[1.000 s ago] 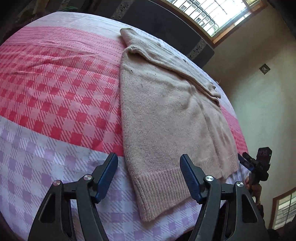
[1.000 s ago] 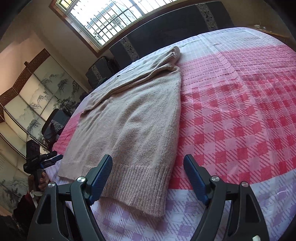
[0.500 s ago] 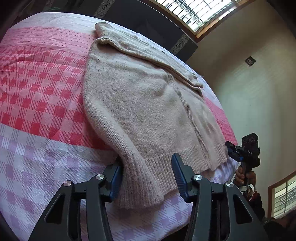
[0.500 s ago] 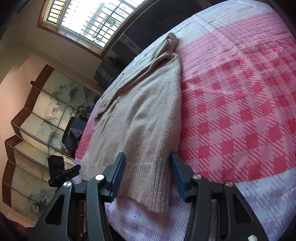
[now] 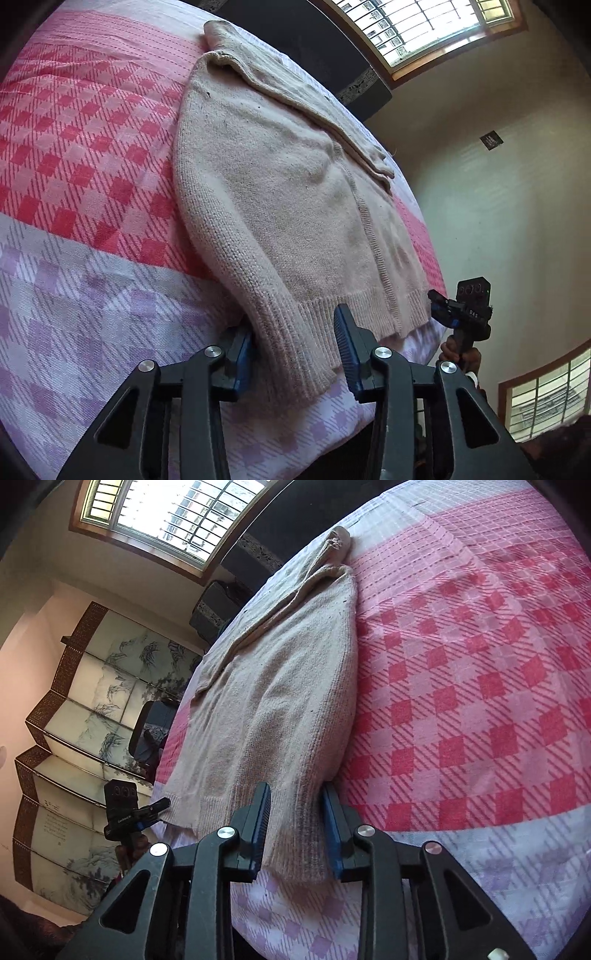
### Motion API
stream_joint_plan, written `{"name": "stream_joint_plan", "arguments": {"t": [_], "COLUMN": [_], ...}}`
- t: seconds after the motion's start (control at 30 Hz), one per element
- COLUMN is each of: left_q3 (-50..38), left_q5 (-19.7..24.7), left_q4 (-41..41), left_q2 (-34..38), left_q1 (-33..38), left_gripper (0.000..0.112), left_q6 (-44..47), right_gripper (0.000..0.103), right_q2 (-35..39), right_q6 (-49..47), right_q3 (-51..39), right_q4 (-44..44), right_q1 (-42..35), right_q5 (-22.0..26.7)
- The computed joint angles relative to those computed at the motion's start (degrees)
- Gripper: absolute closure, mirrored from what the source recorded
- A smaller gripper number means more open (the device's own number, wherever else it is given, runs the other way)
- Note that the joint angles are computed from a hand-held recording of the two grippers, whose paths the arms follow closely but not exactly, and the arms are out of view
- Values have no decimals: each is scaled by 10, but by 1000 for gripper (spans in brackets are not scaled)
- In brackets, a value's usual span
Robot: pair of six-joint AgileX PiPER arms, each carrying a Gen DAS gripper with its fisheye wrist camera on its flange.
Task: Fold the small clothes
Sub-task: 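Grasp the ribbed hem with the left tool while the right tool grasps beside it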
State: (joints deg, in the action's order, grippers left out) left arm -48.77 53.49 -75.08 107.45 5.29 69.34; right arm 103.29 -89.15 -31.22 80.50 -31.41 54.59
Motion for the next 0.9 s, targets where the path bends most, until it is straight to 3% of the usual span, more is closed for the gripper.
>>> {"name": "stream_joint_plan", "arguments": {"t": [0.03,0.07,0.17,0.2,0.23,0.27,0.3,0.4,0.63,0.7,0.9], "left_q3": [-1,-1,-2,2,5,3,6,39,23,13,13], "left_q5": [5,-2,-22,-31,-47,-77,-107,-127,-99,-103,-79], "left_q4": [-8,-11,-30,-43,-45,-31,-20,-51,-14,3,-18], "left_q2": [1,-3,-4,-6,-11,-17,-21,-46,-42,-37,-31], "left_q1": [0,-6,-23,-27,-33,-45,-53,-43,-31,-33,-25], "left_gripper": [53,51,51,52,63,102,103,103,102,94,76], "left_q6": [1,-4,2,8,2,-20,-37,-10,-27,-48,-31], "right_gripper": [71,71,71,77,83,92,92,92,92,86,85], "right_q2": [-1,2,-2,-1,0,3,1,-19,-3,7,9], "right_q6": [3,7,0,0,7,6,4,-14,-34,-23,-8], "right_q3": [-4,-8,-5,-7,-9,-8,-6,16,19,12,6], "right_q4": [3,9,41,51,56,64,71,81,48,41,38], "right_q1": [13,25,60,71,83,89,89,77,22,22,25], "right_q5": [-6,-7,-23,-33,-48,-52,-52,-62,-25,-11,-14]}}
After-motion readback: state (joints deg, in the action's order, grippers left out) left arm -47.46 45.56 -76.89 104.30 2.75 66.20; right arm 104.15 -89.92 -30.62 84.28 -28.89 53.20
